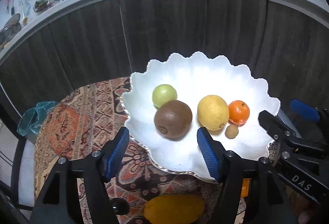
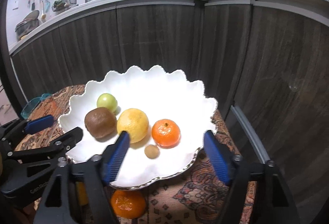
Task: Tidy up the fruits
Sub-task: 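Carry both potatoes over the white bowl and open both tools to release, then withdraw both open tools from the bowl toward the dark plums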
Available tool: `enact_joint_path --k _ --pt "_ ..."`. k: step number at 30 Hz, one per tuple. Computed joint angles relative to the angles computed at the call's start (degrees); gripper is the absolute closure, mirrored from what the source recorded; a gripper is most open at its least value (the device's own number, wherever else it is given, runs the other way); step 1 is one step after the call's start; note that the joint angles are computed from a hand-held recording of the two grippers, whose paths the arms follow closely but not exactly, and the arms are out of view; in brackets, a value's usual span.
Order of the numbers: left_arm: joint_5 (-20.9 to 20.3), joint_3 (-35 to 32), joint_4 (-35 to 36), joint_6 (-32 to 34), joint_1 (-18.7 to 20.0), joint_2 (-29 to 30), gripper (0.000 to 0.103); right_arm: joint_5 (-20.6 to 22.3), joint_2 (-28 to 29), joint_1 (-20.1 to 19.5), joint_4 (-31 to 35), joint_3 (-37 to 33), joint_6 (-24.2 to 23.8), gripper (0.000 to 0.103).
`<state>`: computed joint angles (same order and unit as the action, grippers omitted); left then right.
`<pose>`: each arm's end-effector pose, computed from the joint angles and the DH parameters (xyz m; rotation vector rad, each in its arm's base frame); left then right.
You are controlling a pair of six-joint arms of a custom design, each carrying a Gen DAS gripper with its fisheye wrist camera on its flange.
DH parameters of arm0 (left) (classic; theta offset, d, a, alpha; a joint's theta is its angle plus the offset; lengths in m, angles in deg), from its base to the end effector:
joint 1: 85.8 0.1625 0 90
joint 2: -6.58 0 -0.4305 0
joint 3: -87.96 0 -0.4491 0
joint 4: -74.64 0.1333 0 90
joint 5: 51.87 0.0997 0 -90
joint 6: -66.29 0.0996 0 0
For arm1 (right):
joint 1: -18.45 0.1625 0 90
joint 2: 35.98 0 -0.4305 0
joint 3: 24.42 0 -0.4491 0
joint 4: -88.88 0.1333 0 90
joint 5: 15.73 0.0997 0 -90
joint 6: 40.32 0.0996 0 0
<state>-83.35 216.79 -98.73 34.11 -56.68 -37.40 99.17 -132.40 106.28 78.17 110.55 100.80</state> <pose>-0.2855 -0.4089 -0.0404 0.5774 2.1909 -0.9011 0.0786 -0.3396 0.1801 0.4086 -2.1472 1.0553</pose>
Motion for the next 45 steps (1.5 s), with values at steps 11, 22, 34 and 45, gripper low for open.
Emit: enact_joint_path --k 11,22,34,45 --pt "3.7 3.9 6.6 -6.4 -4.1 -4.8 0.019 2.4 -3.3 3.5 -0.6 1.8 0.5 0.019" --pt "4.8 9.5 17.5 -17.3 -8.5 -12.5 0.017 5.6 -5.0 8.7 0.3 3.7 1.9 0.019" --pt "4.2 14.9 29.4 -29.0 -11.3 -20.4 0.017 10.0 -0.9 14.5 0.1 4.4 5.3 0.019" --pt "2.4 18.6 38.4 -39.0 -13.5 -24.8 0.013 11.4 3.9 16.8 -0.3 5.4 7.7 0.019"
